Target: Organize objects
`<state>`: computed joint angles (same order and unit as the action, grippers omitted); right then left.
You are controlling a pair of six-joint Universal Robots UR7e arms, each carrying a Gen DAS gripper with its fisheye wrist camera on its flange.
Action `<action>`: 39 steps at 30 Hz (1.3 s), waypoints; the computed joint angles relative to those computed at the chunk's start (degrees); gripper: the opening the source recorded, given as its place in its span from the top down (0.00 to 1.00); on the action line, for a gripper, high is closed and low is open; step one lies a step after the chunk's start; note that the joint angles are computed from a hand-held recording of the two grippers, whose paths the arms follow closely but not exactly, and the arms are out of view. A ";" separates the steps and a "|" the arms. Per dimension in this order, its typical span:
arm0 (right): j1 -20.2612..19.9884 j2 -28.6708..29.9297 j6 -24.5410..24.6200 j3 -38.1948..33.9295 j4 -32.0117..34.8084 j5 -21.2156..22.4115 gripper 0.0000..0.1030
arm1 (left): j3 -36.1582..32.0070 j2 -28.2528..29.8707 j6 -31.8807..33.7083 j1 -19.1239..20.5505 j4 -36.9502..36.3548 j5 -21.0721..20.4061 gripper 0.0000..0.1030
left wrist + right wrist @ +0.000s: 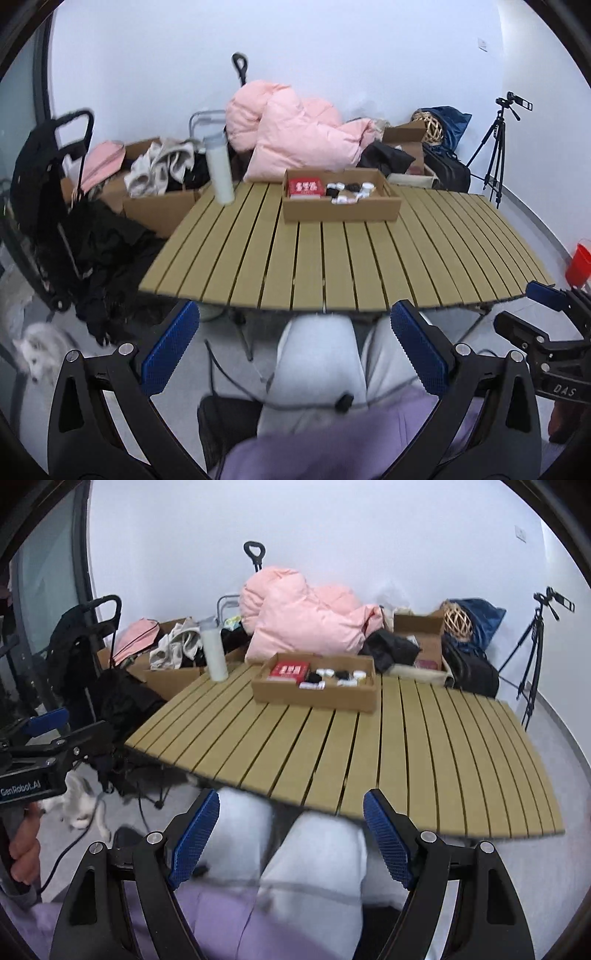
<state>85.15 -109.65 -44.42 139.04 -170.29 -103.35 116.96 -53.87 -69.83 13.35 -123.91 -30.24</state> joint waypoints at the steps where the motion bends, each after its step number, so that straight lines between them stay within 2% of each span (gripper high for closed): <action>1: -0.02 -1.29 -0.12 1.02 0.11 0.05 0.19 | 0.49 -0.48 -0.92 -0.27 0.42 -0.56 0.00; 4: 1.49 -2.37 -0.86 2.17 -1.70 -0.45 0.19 | 1.22 -1.45 -4.17 -1.17 2.83 -1.61 0.00; 6: 2.21 -2.50 -0.49 2.58 -3.47 -0.41 0.19 | 1.56 -1.72 -3.79 -1.45 2.18 -1.79 0.00; 10: 2.78 -2.51 -0.42 2.78 -3.13 -0.70 0.19 | 1.62 -1.96 -5.52 -2.58 4.07 -0.42 0.00; 27: -0.01 -3.12 1.86 1.68 -0.96 0.35 0.19 | 0.43 -0.78 -3.98 -2.77 5.35 -0.05 0.00; 36: 0.19 -3.49 -0.18 2.47 -2.22 -0.04 0.19 | 1.41 -1.53 -6.22 -4.08 7.47 1.41 0.00; 39: -0.05 -3.98 -0.83 2.69 -1.68 1.04 0.19 | 1.54 -1.54 -5.63 -4.15 7.08 1.49 0.00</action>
